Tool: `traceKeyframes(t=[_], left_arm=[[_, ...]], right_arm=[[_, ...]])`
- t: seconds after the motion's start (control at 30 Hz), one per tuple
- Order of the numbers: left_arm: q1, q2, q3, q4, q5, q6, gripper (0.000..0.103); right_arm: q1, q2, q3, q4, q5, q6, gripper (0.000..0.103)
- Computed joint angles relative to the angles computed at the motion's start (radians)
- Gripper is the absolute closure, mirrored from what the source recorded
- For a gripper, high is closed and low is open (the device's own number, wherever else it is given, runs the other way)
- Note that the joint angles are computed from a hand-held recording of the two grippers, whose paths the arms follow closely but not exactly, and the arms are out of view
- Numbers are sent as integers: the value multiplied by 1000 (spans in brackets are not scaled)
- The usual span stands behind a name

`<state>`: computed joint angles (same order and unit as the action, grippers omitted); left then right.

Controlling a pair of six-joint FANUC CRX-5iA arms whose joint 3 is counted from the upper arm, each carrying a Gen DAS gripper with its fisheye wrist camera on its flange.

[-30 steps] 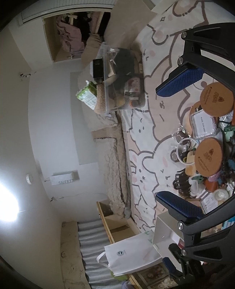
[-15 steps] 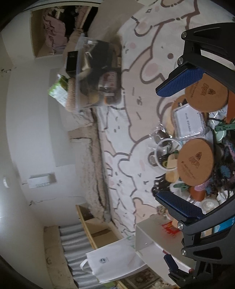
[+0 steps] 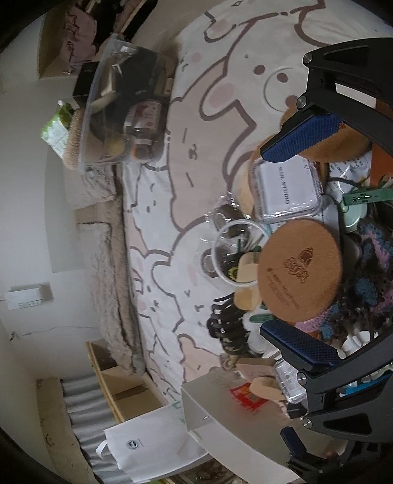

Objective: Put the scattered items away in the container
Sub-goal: 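Lower the left gripper onto a wooden stick while the right lowers onto a cork coaster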

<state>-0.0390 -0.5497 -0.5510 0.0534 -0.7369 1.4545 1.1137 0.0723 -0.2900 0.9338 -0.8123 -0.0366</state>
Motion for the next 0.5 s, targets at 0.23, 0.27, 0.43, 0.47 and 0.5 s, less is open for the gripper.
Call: traceKeyframes(t=[0.23, 0.27, 0.43, 0.47, 0.5], left_arm=[[-25, 9, -1, -81, -23, 99, 0], [-33, 9, 3, -105, -25, 127, 0], [-48, 23, 11, -141, -36, 175, 0], [-55, 24, 15, -156, -40, 192, 0], [-66, 27, 22, -178, -44, 215, 0]], right_arm=[[-17, 15, 14, -104, 47, 34, 0], [-19, 19, 18, -119, 48, 36, 0], [-24, 30, 30, -173, 73, 57, 0], [-22, 31, 32, -177, 74, 60, 0], [-20, 34, 37, -184, 74, 69, 0]])
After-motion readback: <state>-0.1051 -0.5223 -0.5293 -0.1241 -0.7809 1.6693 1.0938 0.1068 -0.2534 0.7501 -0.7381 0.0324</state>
